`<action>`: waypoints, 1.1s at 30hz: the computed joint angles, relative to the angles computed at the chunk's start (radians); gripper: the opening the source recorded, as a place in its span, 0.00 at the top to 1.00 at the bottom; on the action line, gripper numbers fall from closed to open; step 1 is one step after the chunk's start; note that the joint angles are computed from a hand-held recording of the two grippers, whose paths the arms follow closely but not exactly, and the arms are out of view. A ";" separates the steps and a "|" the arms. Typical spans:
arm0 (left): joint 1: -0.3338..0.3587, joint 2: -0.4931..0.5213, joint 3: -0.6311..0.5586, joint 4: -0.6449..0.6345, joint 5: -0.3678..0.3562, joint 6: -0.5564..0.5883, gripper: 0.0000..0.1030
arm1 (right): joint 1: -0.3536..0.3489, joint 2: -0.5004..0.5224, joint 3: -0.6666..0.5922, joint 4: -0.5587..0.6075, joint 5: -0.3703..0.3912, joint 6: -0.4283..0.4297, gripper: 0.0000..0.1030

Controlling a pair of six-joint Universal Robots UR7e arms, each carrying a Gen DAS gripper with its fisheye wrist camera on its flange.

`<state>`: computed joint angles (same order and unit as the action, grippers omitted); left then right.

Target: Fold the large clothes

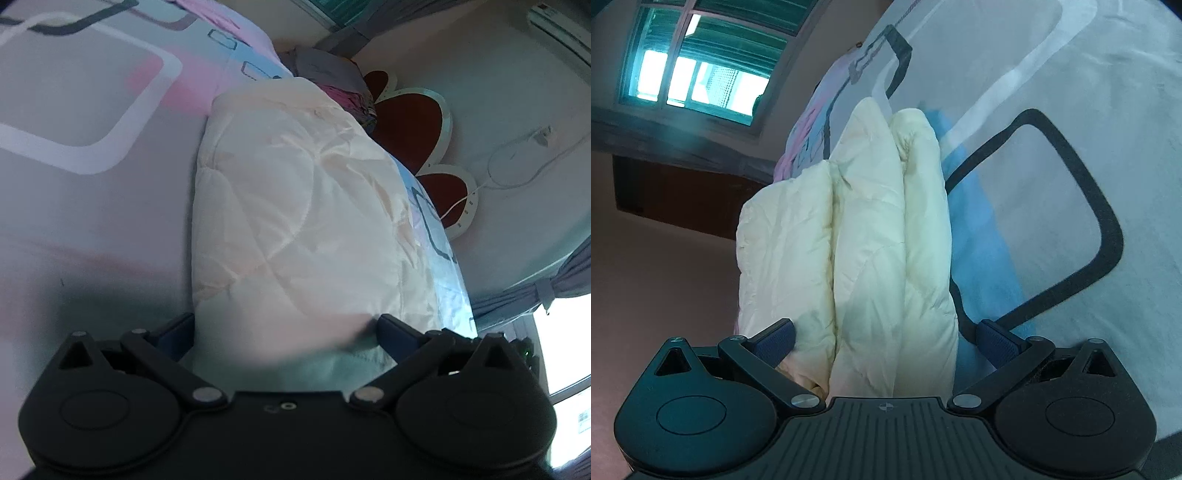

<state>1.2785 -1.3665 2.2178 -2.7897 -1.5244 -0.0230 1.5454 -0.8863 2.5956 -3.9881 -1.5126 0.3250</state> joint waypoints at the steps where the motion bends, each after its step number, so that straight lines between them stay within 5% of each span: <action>1: 0.005 0.005 -0.003 -0.005 -0.009 -0.006 0.02 | -0.015 -0.008 0.002 0.014 0.017 -0.019 0.00; 17: 0.022 0.102 -0.056 -0.037 -0.045 0.006 0.09 | 0.027 -0.015 -0.111 0.234 -0.008 -0.183 0.01; 21: 0.000 0.092 -0.036 -0.048 -0.026 0.090 0.13 | 0.017 -0.015 -0.115 0.254 0.027 -0.218 0.30; 33: -0.025 0.057 -0.007 -0.068 -0.024 0.160 0.25 | 0.099 -0.033 -0.116 0.249 -0.042 -0.297 0.43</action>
<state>1.2534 -1.3093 2.2109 -2.8572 -1.5479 0.1370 1.6446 -0.9197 2.4799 -3.7394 -1.5541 0.0279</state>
